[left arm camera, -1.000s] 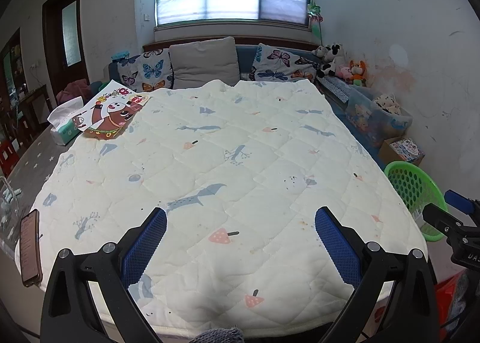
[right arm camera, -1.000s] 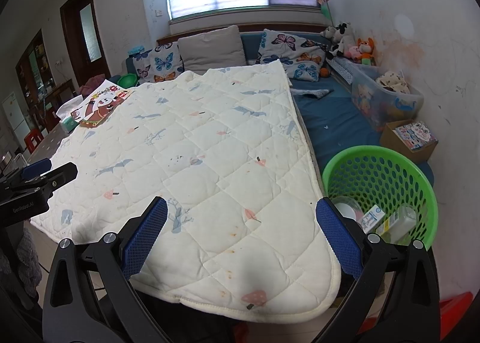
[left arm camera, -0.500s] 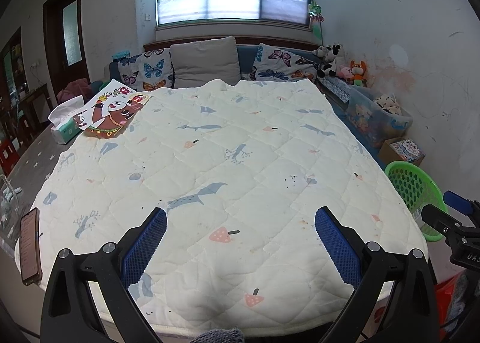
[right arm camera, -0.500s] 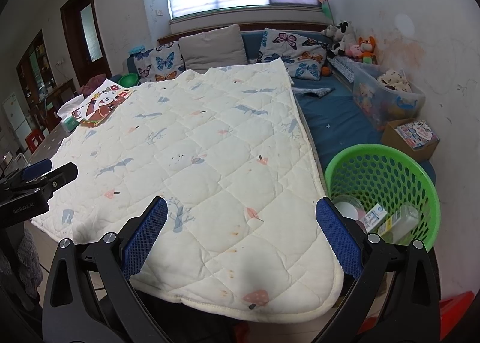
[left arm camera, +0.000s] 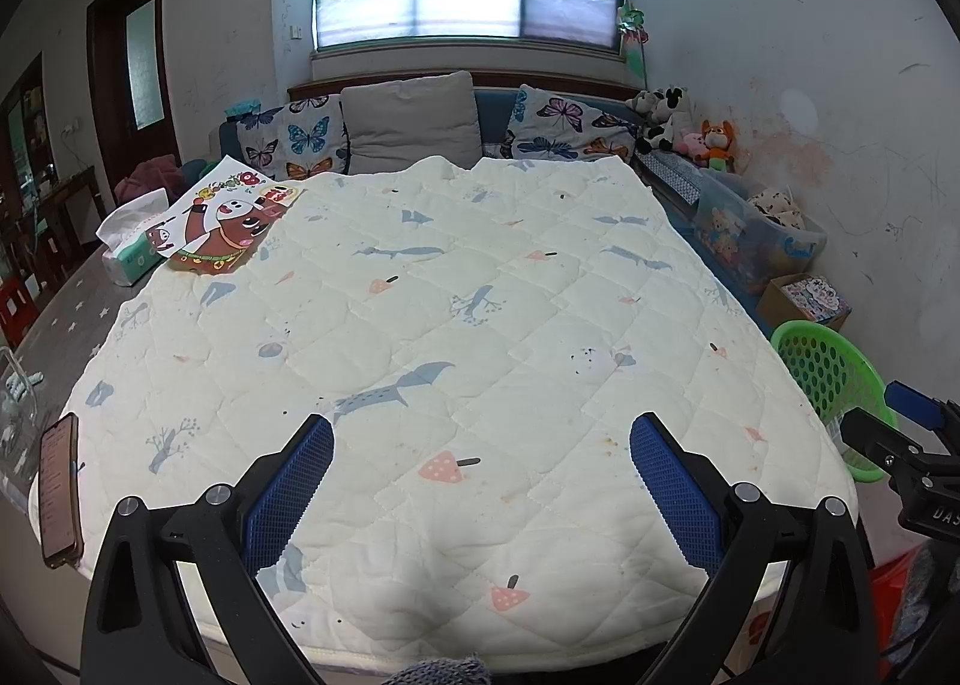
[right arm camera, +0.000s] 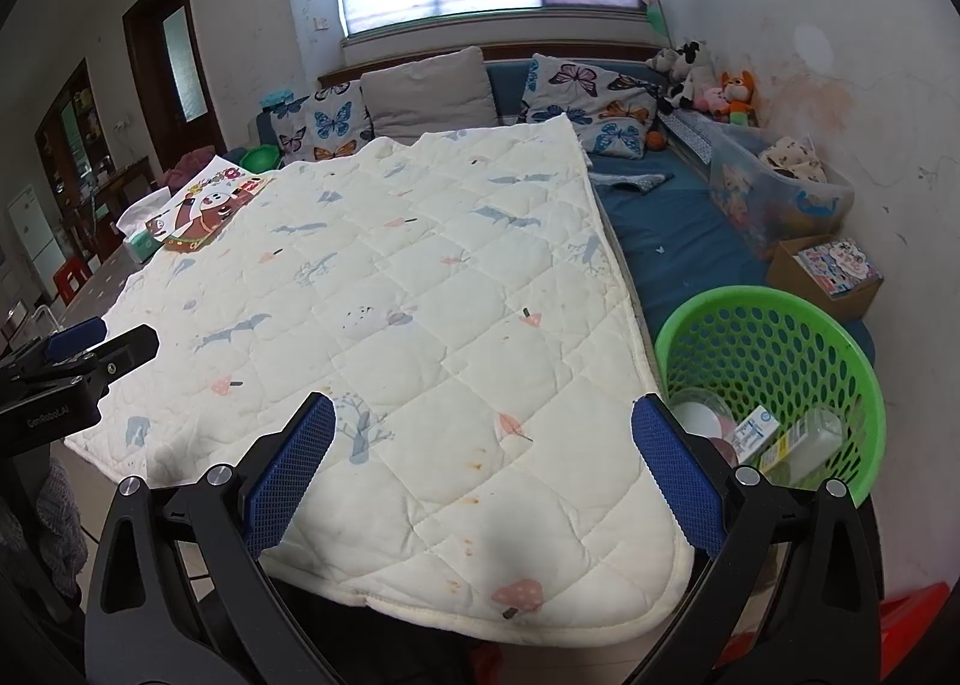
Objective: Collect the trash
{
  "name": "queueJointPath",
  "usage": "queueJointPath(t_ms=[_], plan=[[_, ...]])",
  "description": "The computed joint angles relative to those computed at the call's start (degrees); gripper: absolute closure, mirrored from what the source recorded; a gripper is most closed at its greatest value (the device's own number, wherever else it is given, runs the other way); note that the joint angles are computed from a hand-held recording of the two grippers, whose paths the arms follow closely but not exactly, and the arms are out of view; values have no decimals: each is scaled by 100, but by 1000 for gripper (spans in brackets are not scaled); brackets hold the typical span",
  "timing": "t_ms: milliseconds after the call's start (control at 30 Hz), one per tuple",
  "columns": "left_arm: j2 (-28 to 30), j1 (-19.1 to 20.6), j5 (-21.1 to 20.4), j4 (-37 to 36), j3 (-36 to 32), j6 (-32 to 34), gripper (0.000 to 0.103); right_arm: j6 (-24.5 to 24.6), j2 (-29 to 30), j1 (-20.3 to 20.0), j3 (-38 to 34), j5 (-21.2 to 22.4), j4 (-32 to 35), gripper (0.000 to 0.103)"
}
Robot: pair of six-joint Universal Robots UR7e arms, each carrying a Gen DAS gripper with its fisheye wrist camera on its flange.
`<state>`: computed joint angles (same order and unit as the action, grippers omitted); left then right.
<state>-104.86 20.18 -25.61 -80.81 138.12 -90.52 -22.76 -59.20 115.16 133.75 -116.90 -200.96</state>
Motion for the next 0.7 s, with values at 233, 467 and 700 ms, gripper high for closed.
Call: queueJointPath(t_ms=[233,467,700], plan=[[-10,1,2,-7,5,13,7,17,15,11,-3,-7,-4,4],[-17,-5,-6,7,9,2,7,7,15,2,-1,11,-13,4],[-45,-47,-6,114,61,-135,7,-2,42,31,-26,1,-3,4]])
